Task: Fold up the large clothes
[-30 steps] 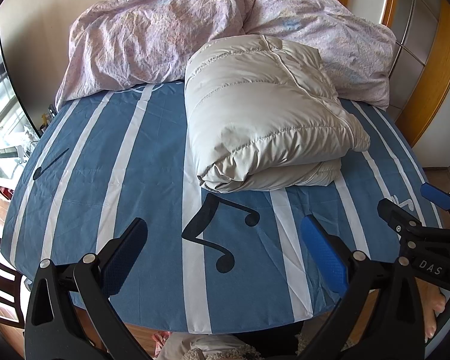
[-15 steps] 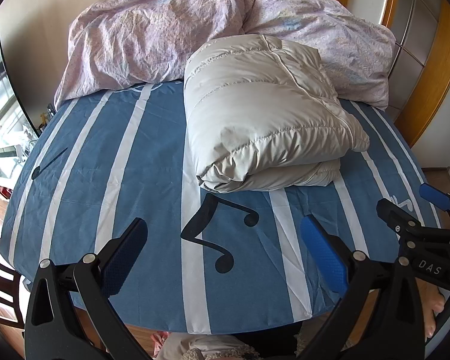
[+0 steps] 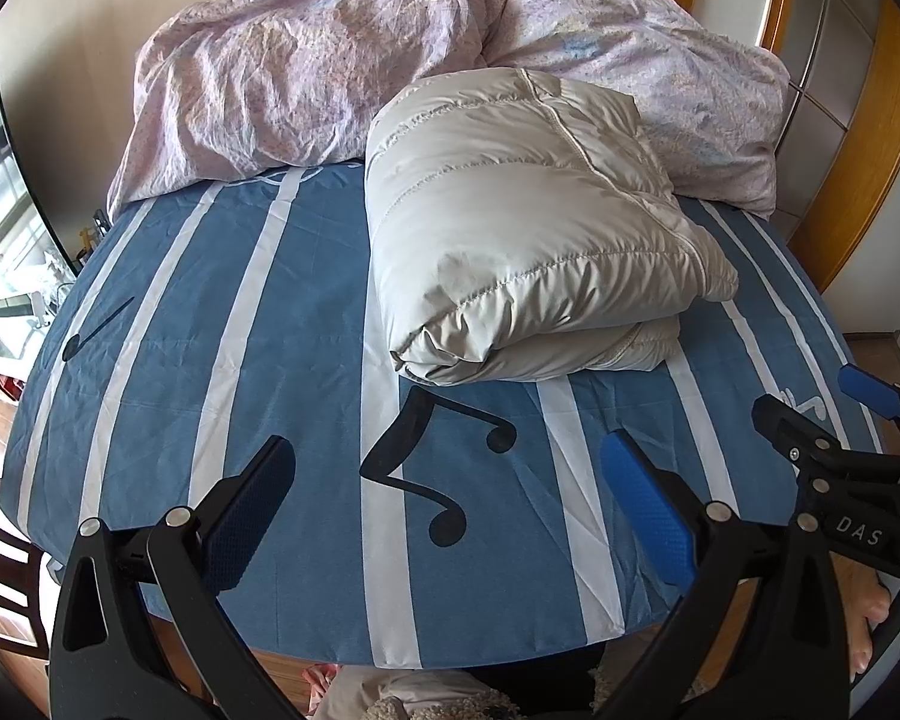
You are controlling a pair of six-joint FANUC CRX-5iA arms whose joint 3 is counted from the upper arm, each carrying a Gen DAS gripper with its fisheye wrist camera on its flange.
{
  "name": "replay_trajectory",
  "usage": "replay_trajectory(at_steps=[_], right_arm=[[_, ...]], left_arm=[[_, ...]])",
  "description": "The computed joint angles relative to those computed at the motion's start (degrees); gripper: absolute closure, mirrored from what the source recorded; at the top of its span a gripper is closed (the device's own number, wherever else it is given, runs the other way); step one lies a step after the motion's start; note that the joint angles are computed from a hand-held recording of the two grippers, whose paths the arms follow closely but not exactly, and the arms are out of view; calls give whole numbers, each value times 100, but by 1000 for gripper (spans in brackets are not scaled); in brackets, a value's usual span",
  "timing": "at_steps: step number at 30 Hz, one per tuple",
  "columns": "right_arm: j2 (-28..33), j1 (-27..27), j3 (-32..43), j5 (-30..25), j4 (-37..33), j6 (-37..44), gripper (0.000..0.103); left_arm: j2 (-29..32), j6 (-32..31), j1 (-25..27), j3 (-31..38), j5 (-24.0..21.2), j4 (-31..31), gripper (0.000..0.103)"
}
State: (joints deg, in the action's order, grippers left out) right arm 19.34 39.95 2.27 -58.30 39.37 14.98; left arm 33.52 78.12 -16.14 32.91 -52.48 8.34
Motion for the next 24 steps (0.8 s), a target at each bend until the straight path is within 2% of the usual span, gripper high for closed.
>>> replay_trajectory(at_steps=[24], right_arm=[[-22,-43,-14,14,-39,40,2]], left_arm=[[26,-11,-14,16,-14,7,1]])
